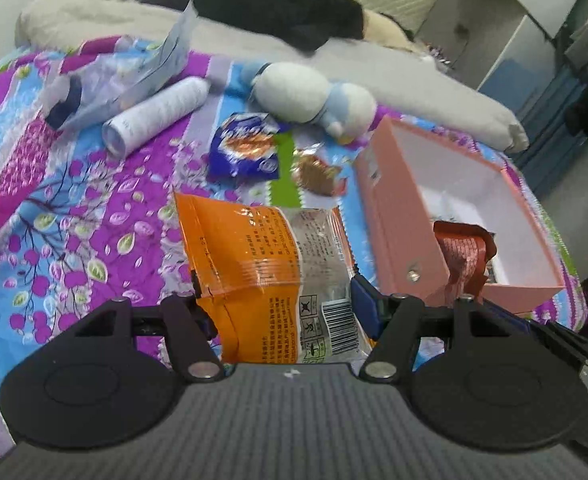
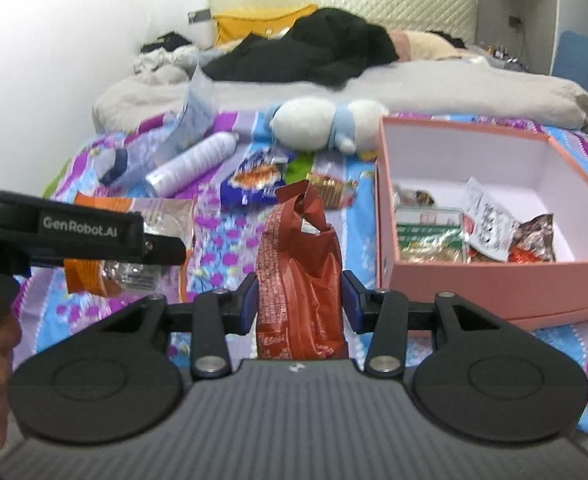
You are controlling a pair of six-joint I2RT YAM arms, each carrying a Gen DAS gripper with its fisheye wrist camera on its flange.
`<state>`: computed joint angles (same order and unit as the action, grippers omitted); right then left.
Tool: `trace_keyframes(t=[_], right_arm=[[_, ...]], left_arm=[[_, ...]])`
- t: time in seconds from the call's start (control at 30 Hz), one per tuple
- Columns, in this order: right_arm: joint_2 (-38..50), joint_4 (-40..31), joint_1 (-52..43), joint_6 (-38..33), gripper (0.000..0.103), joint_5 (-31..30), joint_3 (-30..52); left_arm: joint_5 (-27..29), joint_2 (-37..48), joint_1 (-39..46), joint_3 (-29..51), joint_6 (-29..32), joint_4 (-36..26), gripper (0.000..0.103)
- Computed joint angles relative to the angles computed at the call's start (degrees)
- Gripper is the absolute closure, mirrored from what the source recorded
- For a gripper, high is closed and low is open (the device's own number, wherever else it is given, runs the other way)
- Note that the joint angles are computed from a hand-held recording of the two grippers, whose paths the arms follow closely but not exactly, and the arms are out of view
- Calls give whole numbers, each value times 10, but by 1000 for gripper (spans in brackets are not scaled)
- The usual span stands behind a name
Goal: Organize snacks
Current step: 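Carry both bags over the pink box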
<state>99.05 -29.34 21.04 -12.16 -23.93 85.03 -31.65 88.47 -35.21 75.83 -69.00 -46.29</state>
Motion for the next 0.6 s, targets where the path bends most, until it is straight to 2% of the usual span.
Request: trace_keyframes(t=[0.27, 0.6], right_arm=[[-22, -9, -46, 14, 57, -11, 16], [7, -23, -95, 24, 57, -6, 55]], left_arm=[[-13, 25, -26, 77, 27, -13, 35], [34, 113, -15, 184, 92, 16, 35]])
